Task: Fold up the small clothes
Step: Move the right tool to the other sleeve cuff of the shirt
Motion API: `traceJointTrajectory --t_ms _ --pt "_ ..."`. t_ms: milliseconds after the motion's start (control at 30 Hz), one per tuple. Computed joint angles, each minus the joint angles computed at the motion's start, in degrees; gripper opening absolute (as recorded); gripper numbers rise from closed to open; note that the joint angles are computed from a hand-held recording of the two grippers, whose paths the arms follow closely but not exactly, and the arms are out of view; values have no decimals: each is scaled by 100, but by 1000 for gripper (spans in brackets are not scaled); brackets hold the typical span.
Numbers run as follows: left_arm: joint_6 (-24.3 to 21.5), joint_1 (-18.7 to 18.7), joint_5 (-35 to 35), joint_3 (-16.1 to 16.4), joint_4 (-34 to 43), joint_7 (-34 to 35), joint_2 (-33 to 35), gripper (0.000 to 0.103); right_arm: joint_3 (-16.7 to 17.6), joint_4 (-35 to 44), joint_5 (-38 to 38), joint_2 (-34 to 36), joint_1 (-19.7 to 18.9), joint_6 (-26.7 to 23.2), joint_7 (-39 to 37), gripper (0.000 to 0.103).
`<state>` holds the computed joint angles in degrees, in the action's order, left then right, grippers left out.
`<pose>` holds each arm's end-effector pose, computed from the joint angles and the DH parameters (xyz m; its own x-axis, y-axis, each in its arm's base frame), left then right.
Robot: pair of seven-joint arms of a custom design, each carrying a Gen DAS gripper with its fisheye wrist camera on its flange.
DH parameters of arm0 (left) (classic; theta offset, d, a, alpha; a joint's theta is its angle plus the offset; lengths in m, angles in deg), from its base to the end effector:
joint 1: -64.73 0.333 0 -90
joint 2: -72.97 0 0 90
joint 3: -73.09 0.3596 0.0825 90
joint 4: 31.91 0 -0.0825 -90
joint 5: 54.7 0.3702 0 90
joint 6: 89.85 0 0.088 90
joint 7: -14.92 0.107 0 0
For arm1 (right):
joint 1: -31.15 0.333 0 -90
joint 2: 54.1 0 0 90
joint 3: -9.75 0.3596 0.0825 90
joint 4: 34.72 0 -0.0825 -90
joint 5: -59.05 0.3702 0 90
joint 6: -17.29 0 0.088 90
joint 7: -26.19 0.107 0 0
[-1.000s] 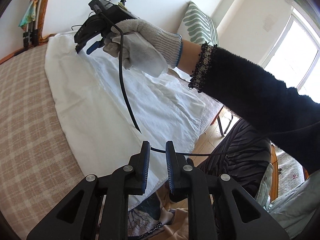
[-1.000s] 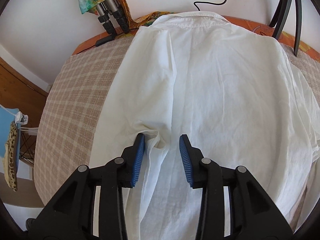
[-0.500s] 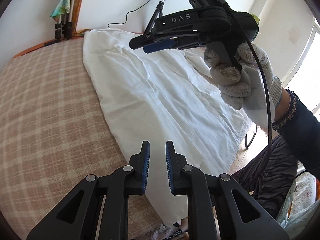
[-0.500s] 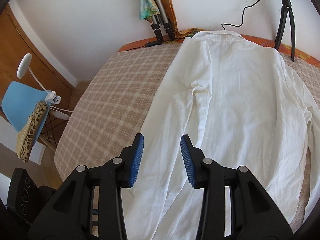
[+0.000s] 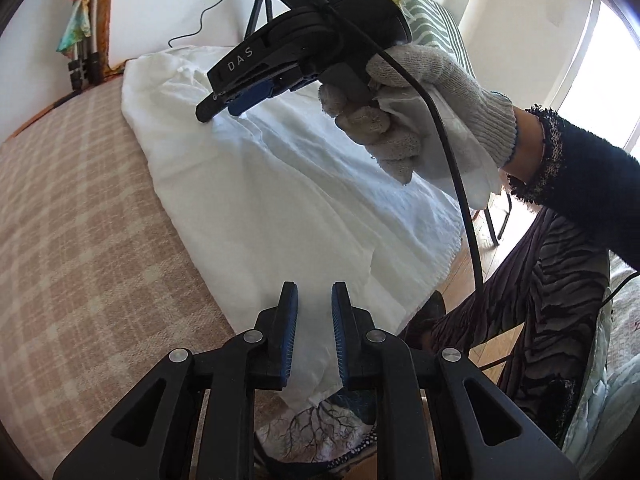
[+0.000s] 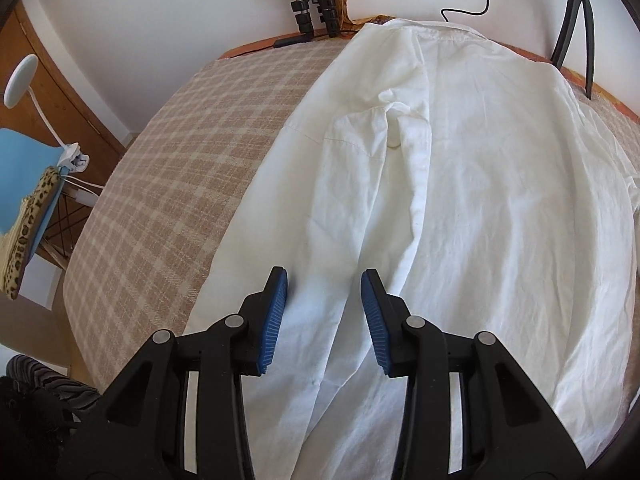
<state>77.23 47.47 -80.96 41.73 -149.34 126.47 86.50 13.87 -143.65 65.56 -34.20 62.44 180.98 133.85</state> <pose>0.4503 -0.4340 0.4602 -0.7246 -0.6453 0.2419 -0.6296 0.4770 -0.6133 0.5553 0.3805 0.4378 0.2647 -0.9232 -0.2786 -0.8587 -0.0942 -0.5038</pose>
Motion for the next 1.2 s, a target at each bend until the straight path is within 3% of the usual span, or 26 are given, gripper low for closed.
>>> traceJointTrajectory --t_ms 100,200,233,367,433,500,733,1000,1200 --pt "186 87 -163 -121 138 121 13 16 -45 -455 73 -415 -69 265 78 44" --pt "323 222 -297 -277 388 307 110 22 -213 -924 -50 -857 -88 499 431 64" --pt "373 185 -236 -263 508 269 184 28 -314 -1090 -216 -1012 -66 570 649 67" --pt "580 -138 386 3 905 -344 424 48 -585 -1645 -1140 -1587 -148 749 1625 67" --pt "592 -224 659 96 1100 -648 555 51 -650 -1899 -1750 -1873 -278 789 2220 69" --pt "475 -367 956 232 1382 -991 728 51 -622 -2169 -2270 -2158 -504 815 2743 69" --pt "303 -441 1722 132 1967 -1463 1169 51 -205 -2922 -3001 -3034 -1643 704 3660 69" --pt "-119 -580 2159 43 2726 -1892 1732 51 44 -3983 -2614 -4028 -2800 640 3817 69" --pt "-491 -761 2268 47 3307 -1952 2118 51 -173 -4820 -1985 -4577 -3172 686 3465 69"
